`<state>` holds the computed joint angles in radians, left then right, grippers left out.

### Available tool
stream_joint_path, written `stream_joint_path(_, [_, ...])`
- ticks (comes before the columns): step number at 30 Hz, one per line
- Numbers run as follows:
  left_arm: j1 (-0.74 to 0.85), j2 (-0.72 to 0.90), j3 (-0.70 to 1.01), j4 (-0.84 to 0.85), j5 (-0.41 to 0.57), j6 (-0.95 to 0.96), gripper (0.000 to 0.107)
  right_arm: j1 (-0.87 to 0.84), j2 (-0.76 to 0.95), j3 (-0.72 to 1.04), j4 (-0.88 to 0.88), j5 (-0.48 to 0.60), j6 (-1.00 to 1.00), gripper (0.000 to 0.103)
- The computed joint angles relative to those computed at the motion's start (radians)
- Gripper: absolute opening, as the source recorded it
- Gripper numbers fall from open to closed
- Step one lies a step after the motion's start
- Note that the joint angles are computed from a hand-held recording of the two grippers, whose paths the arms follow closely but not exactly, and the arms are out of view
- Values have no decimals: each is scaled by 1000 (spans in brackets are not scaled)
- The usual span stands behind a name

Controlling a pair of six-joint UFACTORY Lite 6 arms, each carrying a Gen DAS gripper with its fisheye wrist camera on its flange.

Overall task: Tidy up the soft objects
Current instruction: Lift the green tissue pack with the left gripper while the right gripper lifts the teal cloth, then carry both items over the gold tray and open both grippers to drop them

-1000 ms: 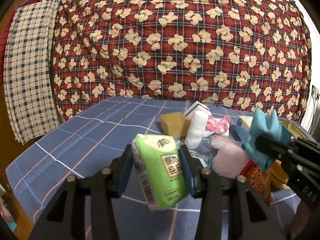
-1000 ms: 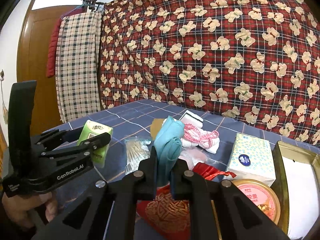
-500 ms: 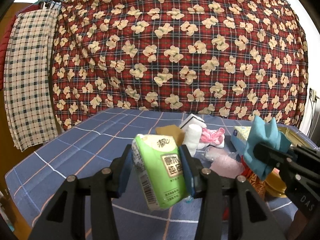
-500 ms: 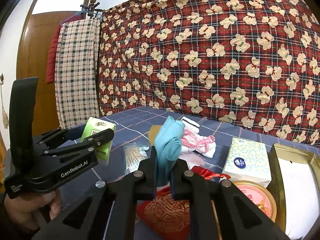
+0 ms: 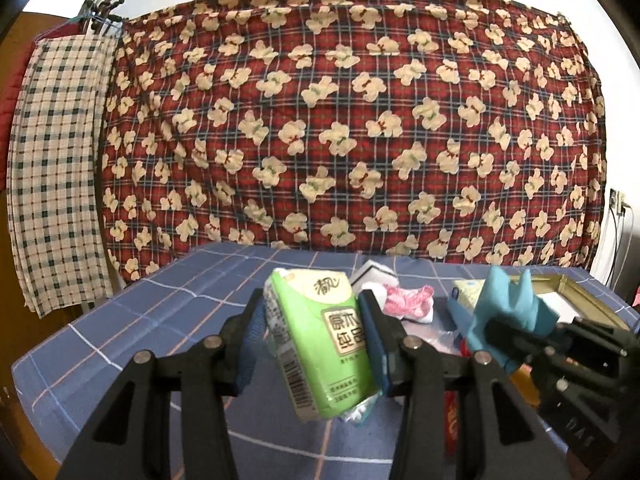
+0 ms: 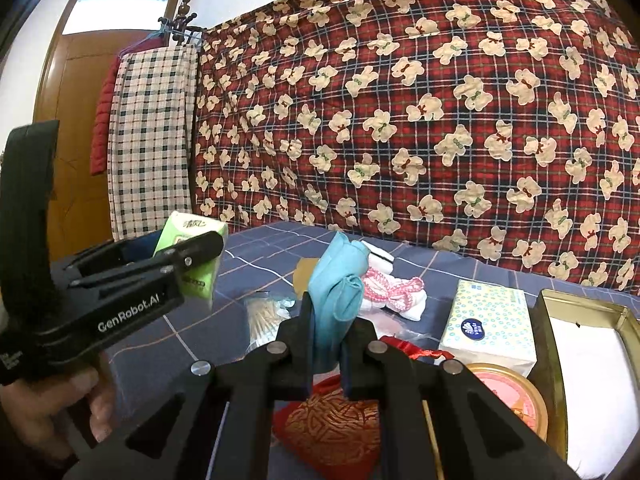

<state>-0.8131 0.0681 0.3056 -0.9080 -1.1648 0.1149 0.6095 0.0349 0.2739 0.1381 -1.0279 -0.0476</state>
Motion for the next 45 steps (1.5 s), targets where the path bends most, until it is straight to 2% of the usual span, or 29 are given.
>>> stream_joint_path(14, [62, 73, 57, 56, 20, -18, 45, 0, -9, -3, 11, 1, -4, 11])
stream_joint_path(25, [98, 160, 148, 106, 54, -10, 45, 23, 67, 112, 64, 123, -72, 11])
stream_joint_path(33, [174, 170, 211, 209, 164, -16, 45, -12, 124, 205, 54, 196, -103, 11])
stream_joint_path(41, [161, 115, 292, 186, 269, 82, 45, -131, 12, 215, -45, 293, -48, 11])
stream_joint_path(45, [142, 116, 360, 172, 338, 128, 45, -244, -61, 191, -184, 333, 63, 11])
